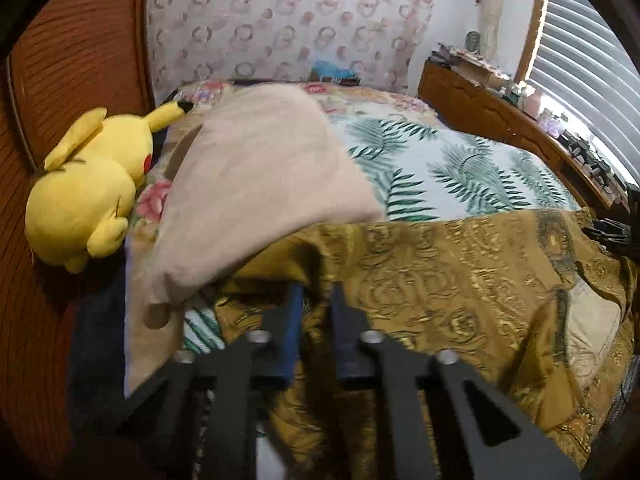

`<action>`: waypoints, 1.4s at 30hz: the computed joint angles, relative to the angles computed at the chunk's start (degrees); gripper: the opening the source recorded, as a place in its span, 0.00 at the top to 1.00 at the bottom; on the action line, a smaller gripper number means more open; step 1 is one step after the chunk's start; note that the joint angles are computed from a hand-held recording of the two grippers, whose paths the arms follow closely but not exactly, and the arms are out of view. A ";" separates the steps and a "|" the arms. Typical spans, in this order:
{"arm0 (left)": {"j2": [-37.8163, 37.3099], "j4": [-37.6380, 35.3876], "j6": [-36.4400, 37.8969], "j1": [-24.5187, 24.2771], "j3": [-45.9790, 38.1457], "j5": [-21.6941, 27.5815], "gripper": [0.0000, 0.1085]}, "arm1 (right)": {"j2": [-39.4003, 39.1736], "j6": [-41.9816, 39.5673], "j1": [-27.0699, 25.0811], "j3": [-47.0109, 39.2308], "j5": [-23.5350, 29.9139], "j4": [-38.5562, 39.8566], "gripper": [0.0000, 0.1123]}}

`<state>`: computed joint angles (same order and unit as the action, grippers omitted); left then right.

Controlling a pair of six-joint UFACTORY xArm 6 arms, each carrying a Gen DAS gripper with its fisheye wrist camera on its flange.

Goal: Fold small clothes

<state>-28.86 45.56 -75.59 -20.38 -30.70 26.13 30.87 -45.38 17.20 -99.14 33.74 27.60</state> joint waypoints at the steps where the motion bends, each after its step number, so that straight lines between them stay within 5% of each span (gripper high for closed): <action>1: -0.33 1.31 -0.77 -0.59 -0.30 0.11 1.00 | -0.50 -1.72 0.11 0.50 0.44 1.07 0.56; 5: -3.73 8.67 -7.27 -6.08 -1.99 6.31 1.00 | -2.21 -6.10 -0.24 1.02 5.99 4.01 0.95; 14: -14.31 22.10 -18.27 -25.45 -6.04 26.81 1.00 | -20.80 -24.05 -2.32 18.53 4.18 28.25 0.98; 23: -16.25 34.29 -14.62 -41.70 -15.59 46.27 1.00 | -35.88 -32.20 -3.68 23.25 6.39 39.78 0.98; 37: -13.65 49.73 2.06 -55.16 -33.14 60.16 1.00 | -42.99 -27.08 -7.02 7.56 13.27 42.99 0.98; 42: -12.72 50.57 4.86 -52.62 -36.35 58.69 1.00 | -42.35 -26.18 -7.10 1.97 12.09 42.96 0.98</action>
<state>-41.59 96.13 -70.74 -73.00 -67.06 84.82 -11.48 -71.56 10.10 -97.17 45.82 70.56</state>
